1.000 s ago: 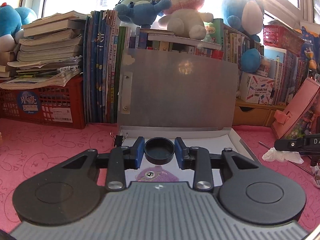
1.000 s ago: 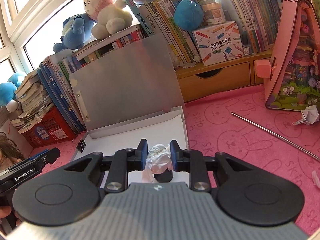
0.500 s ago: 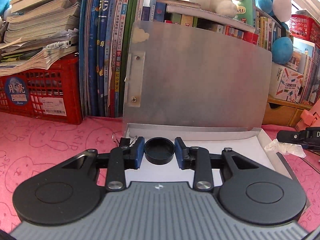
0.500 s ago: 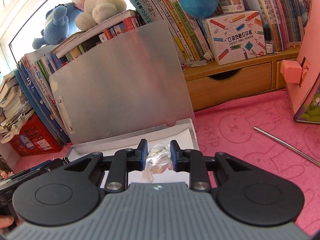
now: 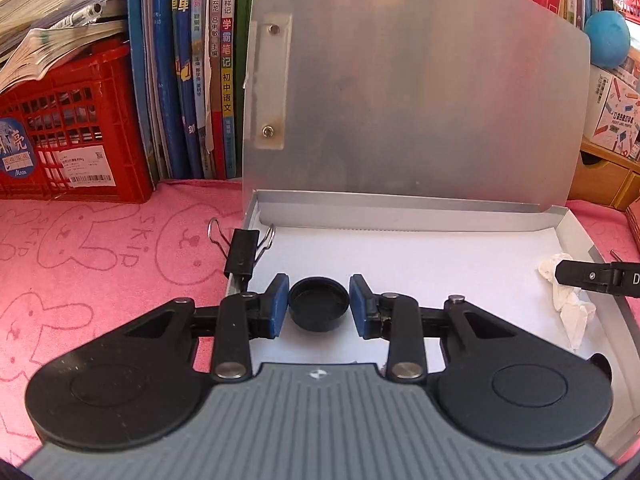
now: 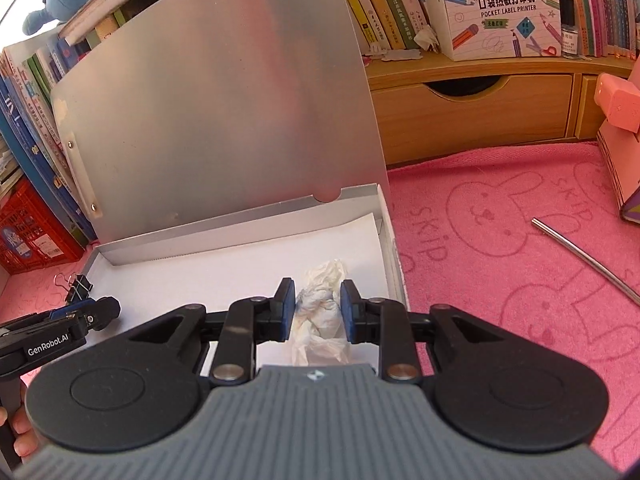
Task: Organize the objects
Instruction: 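Open the left tool to drop the cap while the right tool releases the tissue in the box, then withdraw both tools from the box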
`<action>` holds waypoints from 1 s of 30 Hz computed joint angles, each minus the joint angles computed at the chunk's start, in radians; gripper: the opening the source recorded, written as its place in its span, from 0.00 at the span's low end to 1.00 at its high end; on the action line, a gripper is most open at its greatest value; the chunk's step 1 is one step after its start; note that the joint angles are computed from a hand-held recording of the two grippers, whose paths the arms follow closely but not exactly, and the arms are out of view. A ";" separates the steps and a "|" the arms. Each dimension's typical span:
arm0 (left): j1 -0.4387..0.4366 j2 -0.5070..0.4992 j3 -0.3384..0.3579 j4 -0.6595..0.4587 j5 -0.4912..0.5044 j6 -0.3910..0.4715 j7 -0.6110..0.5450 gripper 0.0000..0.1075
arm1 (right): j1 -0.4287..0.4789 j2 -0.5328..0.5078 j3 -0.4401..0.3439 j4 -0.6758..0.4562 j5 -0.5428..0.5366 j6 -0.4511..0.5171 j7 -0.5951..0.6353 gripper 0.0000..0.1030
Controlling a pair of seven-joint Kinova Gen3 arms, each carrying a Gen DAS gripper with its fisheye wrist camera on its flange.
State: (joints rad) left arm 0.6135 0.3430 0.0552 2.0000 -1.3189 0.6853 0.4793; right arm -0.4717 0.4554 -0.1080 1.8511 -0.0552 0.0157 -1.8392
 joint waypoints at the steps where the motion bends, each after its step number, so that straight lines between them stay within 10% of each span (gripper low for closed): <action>1: 0.008 -0.001 -0.002 0.003 -0.008 0.010 0.016 0.39 | -0.008 -0.006 0.010 0.010 -0.005 -0.012 -0.008 0.33; 6: 0.040 -0.033 0.025 0.034 -0.058 0.069 0.052 0.67 | 0.112 -0.055 -0.123 0.086 0.008 -0.107 -0.025 0.54; 23: 0.238 -0.183 0.254 0.108 0.011 0.416 0.123 0.73 | 0.138 -0.409 -0.180 0.427 0.228 -0.256 -0.146 0.65; 30: 0.400 -0.148 0.340 0.128 0.059 0.585 0.231 0.74 | 0.055 -0.546 -0.143 0.583 0.096 -0.297 -0.013 0.70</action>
